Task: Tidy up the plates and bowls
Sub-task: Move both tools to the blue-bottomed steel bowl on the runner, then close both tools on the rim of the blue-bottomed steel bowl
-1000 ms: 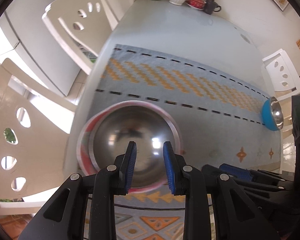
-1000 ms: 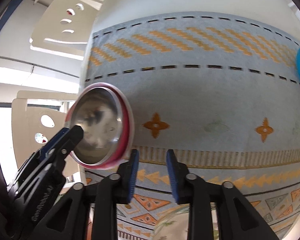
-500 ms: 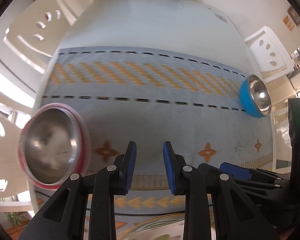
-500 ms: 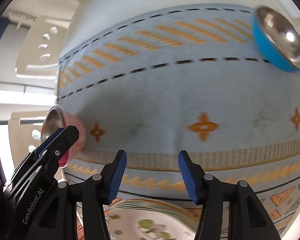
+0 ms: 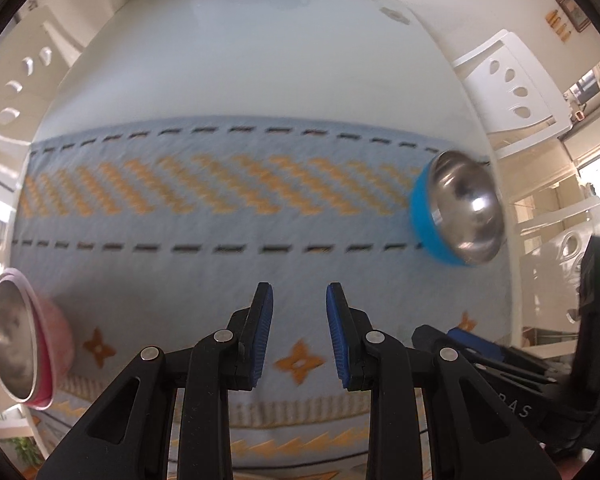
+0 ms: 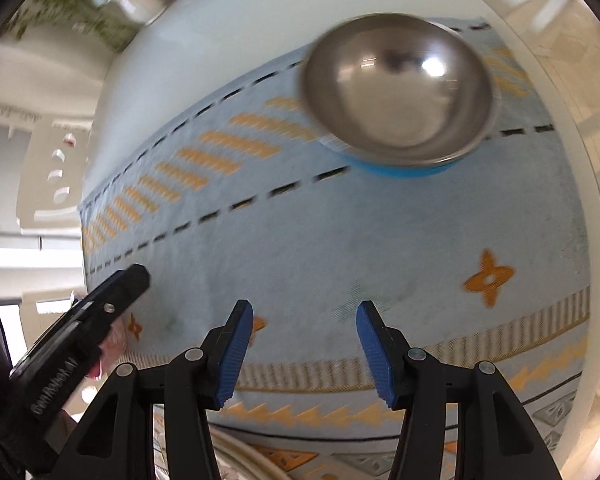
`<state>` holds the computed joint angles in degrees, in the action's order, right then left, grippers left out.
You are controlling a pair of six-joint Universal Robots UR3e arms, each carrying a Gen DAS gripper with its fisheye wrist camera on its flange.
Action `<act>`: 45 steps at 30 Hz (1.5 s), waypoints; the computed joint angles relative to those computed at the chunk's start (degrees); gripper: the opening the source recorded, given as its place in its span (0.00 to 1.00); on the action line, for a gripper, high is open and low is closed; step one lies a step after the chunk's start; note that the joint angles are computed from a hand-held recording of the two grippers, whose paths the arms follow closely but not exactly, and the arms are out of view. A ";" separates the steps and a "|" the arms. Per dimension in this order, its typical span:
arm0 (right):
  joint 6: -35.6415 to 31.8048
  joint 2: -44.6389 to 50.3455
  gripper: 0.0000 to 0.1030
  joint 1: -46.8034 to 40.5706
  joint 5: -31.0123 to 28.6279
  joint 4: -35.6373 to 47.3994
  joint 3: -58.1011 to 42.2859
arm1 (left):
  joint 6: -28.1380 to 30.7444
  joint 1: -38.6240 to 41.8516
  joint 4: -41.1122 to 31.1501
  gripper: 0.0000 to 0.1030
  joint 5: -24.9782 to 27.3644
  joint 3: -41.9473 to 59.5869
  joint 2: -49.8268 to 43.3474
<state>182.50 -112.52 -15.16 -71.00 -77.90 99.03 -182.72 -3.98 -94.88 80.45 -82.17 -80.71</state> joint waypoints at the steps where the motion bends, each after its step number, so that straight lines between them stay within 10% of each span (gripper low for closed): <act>1: -2.01 -1.25 0.51 -3.27 0.77 1.01 0.48 | -1.11 -1.49 0.95 0.24 0.43 1.63 -1.93; 11: -9.53 -0.61 0.51 -18.36 3.66 0.98 0.80 | -6.64 -10.73 6.81 0.24 -0.10 11.76 -16.39; 45: -6.25 6.27 0.51 -16.64 -1.30 -18.67 8.08 | -5.76 -14.86 17.92 0.15 -2.12 14.68 -31.08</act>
<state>176.26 -106.25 -31.80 -72.30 -96.57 107.10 -188.49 -18.84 -76.97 78.33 -67.48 -111.79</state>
